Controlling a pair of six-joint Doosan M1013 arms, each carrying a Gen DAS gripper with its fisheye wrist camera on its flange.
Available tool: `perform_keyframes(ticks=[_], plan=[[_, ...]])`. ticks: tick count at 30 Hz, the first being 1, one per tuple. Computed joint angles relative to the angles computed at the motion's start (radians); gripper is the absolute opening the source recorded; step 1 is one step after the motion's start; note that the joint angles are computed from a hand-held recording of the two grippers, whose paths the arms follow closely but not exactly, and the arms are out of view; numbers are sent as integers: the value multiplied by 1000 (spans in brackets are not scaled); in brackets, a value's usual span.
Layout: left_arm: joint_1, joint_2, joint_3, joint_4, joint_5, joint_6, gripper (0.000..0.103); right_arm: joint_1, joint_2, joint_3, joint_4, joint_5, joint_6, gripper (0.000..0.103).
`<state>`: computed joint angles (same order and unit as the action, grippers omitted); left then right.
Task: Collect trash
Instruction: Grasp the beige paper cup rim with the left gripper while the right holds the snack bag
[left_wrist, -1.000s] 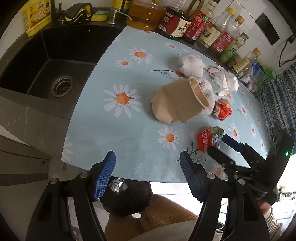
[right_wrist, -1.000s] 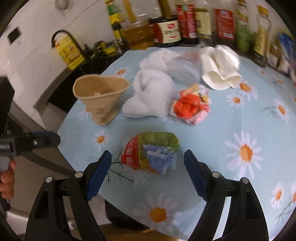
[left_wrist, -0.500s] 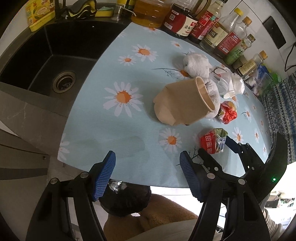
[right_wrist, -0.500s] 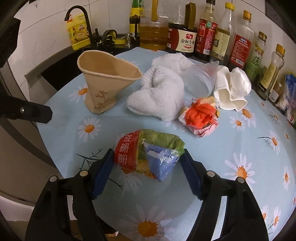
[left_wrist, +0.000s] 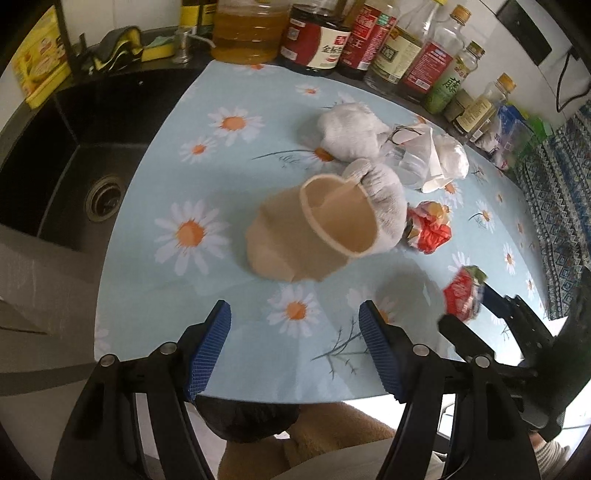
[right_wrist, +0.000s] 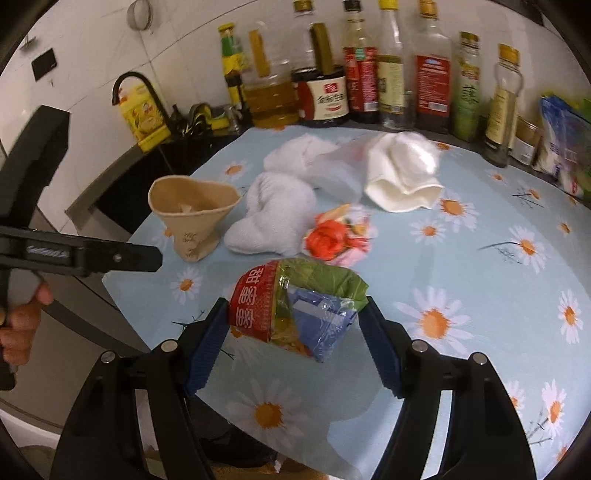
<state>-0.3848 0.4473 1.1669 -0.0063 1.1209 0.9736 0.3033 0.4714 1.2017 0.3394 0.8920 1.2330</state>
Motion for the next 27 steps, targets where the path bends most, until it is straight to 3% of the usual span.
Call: perform_keyframes(ticks=[7,16,23,26,27], plan=[[-29,59,-96,135,88,48,70,-31,-25,24,34,-6,0,71],[-44,137,-203,219,213,121,70,-61,-18,31,85,16,-16,71],[-56,159,-226,265,202,180,69,-73,0,16,120,48,-45,71],[-55,156,-220,282,200,156,65,-80,7,8,140,68,-61,71],[-56,155,-217,285,198,151,57,-82,10,4,145,77,-72,71]])
